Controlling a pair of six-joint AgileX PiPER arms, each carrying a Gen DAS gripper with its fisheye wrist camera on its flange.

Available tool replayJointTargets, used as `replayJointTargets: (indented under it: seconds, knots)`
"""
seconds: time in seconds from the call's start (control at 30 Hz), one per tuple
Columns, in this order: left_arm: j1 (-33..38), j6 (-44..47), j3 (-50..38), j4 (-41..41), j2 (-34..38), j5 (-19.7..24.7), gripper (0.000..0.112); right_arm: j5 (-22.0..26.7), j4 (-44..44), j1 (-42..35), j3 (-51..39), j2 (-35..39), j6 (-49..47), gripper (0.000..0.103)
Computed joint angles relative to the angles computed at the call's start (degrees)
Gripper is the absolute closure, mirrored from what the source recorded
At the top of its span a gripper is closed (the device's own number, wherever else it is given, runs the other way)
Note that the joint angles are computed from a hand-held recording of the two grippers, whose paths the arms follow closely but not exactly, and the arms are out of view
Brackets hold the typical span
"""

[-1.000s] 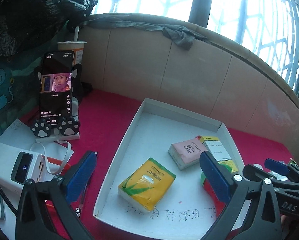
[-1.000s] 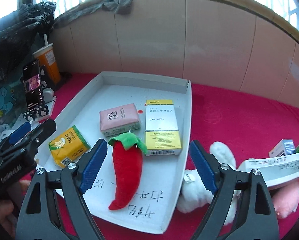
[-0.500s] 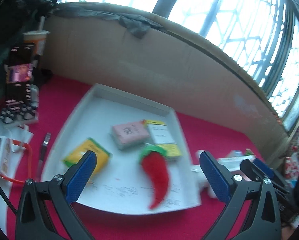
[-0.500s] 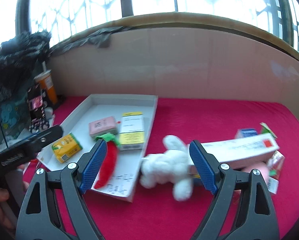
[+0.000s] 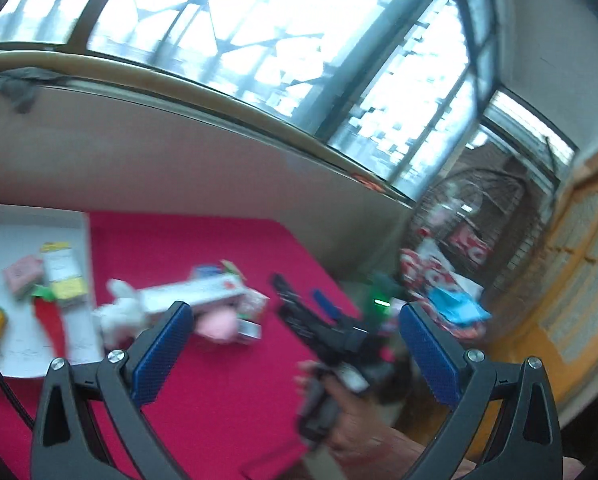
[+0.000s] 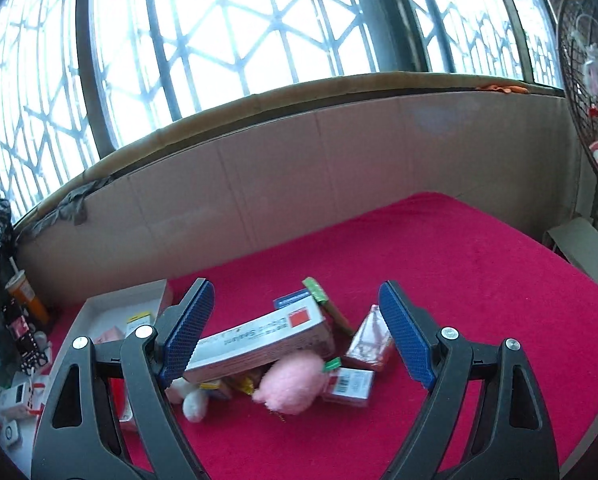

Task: Organize objects
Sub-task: 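Withdraw both tools from the tray back toward the pile of items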

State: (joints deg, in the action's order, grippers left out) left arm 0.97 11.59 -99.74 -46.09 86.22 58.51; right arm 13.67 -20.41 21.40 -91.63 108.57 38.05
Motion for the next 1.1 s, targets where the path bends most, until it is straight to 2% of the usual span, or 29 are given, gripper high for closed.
replayJointTargets:
  seconds: [0.17, 0.37, 0.43, 0.53, 0.67, 0.8, 0.87, 0.97, 1.1]
  knots:
    - [-6.15, -0.40, -4.52, -4.75, 1.50, 6.88, 0.009, -0.21, 11.58, -3.96, 1.63, -0.51, -9.50, 0.018]
    - [-10.06, 2.33, -4.40, -6.46, -0.82, 6.91, 0.009, -1.14, 20.73, -8.30, 4.40, -1.33, -16.14, 0.018]
    - [-10.44, 3.66, -4.79, -7.53, -1.14, 6.51, 0.009, -1.11, 20.59, -9.66, 5.04, -1.40, -15.21, 0.018]
    - [-11.09, 1.53, -8.09, -6.27, -0.48, 6.94, 0.009, -0.09, 21.40, -11.61, 5.83, -1.50, -14.71, 0.018]
    - [-13.17, 1.91, -13.41, -5.69, 0.95, 6.68, 0.009, 1.52, 28.13, -13.60, 6.12, -1.15, -19.42, 0.018]
    - [-17.33, -0.46, -19.75, -1.90, 3.70, 7.28, 0.009, 2.51, 32.12, -13.76, 5.80, -0.66, -23.20, 0.018]
    - [-21.25, -2.04, -21.99, 2.55, 4.91, 7.54, 0.009, 2.63, 32.10, -13.34, 5.57, -0.46, -23.54, 0.018]
    - [-27.27, -4.08, -20.91, 9.91, 5.33, 4.91, 0.009, 2.09, 32.53, -12.89, 6.02, -0.43, -24.60, 0.018]
    - [-27.62, -6.75, -22.89, 12.26, 10.12, 7.12, 0.009, 2.22, 32.91, -12.91, 6.28, -0.12, -25.24, 0.018]
